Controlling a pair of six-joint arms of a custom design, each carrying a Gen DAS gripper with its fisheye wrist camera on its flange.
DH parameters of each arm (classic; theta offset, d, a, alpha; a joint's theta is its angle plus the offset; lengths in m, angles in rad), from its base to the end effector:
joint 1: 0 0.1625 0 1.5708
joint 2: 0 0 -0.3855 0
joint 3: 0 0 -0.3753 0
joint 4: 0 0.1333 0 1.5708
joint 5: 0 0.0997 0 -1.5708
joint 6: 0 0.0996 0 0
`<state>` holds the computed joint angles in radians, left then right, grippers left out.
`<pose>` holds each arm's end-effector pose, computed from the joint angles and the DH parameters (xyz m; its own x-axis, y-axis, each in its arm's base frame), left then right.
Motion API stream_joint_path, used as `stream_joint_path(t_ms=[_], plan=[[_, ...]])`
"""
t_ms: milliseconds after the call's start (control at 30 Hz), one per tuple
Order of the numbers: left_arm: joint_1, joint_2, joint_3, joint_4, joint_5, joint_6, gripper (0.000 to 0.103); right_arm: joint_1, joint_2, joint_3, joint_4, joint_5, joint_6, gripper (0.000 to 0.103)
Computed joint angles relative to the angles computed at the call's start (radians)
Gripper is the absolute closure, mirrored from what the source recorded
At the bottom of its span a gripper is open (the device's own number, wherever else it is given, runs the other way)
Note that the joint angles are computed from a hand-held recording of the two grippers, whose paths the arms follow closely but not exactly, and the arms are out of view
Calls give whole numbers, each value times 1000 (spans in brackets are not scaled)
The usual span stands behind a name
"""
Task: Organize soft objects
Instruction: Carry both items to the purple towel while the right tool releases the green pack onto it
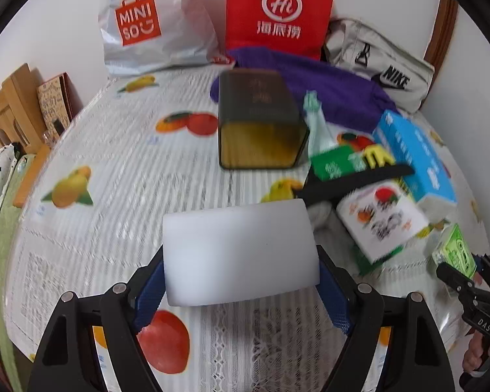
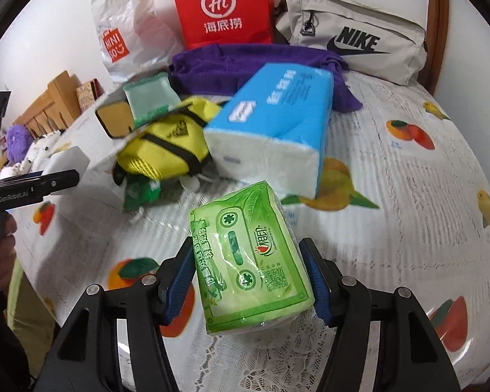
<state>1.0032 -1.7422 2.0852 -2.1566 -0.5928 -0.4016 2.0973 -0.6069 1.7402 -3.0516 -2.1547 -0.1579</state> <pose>-0.0318 -0.4515 0.3861 -0.7363 -0.1982 -0.6470 0.2543 0.8050 -0.5360 0.3681 -0.4774 -0.0018 -0.7312 -0.3816 0.5654 -0.5949 0.7624 -0.2548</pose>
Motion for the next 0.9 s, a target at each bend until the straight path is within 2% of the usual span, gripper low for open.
stream_joint_path(t_ms=[333, 500, 733, 900], plan=[[-36, 56, -128, 35, 50, 22, 21, 34, -33, -65, 19, 32, -67, 41], [-25, 96, -209, 24, 32, 53, 21, 35, -28, -134, 36, 20, -81, 41], [5, 194, -337, 8, 44, 112, 21, 34, 32, -311, 124, -21, -74, 41], [46, 283, -448, -22, 5, 180, 21, 23, 96, -453, 169, -16, -76, 41]])
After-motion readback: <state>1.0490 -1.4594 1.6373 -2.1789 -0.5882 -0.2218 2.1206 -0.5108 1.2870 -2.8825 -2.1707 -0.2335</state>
